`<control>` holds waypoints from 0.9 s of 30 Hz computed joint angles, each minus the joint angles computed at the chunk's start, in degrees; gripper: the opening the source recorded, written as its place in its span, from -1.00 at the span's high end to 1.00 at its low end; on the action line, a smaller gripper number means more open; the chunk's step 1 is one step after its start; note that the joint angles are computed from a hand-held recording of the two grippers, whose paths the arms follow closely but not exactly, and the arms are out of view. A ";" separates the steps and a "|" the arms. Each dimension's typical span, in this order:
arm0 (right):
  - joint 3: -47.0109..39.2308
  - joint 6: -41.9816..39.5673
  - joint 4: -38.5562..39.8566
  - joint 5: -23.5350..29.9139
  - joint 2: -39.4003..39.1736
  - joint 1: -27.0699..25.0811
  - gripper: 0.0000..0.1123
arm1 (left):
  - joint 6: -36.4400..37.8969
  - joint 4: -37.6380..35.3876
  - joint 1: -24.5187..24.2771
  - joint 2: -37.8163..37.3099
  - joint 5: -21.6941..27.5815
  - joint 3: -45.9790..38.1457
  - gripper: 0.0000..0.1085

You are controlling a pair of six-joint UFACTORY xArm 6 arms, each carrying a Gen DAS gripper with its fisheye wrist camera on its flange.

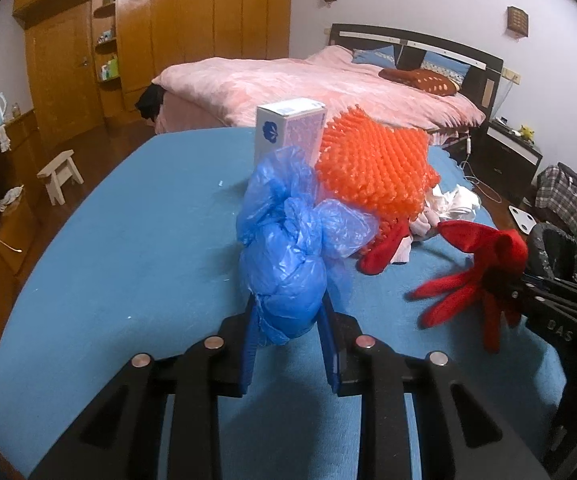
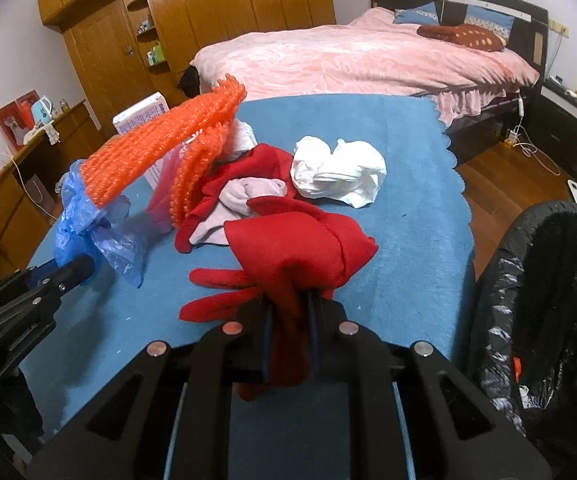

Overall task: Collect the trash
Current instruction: 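Lift the blue bag and red glove over the bin and open both grippers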

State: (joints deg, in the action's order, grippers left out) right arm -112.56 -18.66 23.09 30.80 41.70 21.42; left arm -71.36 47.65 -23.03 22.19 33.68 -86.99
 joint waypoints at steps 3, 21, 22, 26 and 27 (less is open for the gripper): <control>1.93 -1.11 1.60 -0.79 -1.63 -0.15 0.75 | -1.89 1.25 -0.46 -0.79 1.49 0.46 0.49; 13.42 -9.01 9.04 -6.11 -12.42 -1.39 0.75 | -3.97 6.53 -2.87 -5.59 2.28 1.59 0.49; 14.02 -9.32 9.42 -6.45 -13.07 -1.56 0.75 | -3.47 6.48 -3.11 -5.25 2.17 0.80 0.49; 15.75 -10.29 10.98 -7.59 -15.17 -2.39 0.75 | -1.53 5.90 -4.07 -3.40 1.41 -2.56 0.49; 16.26 -10.51 11.22 -7.94 -15.75 -2.71 0.75 | -1.10 5.66 -4.26 -3.01 1.21 -3.23 0.49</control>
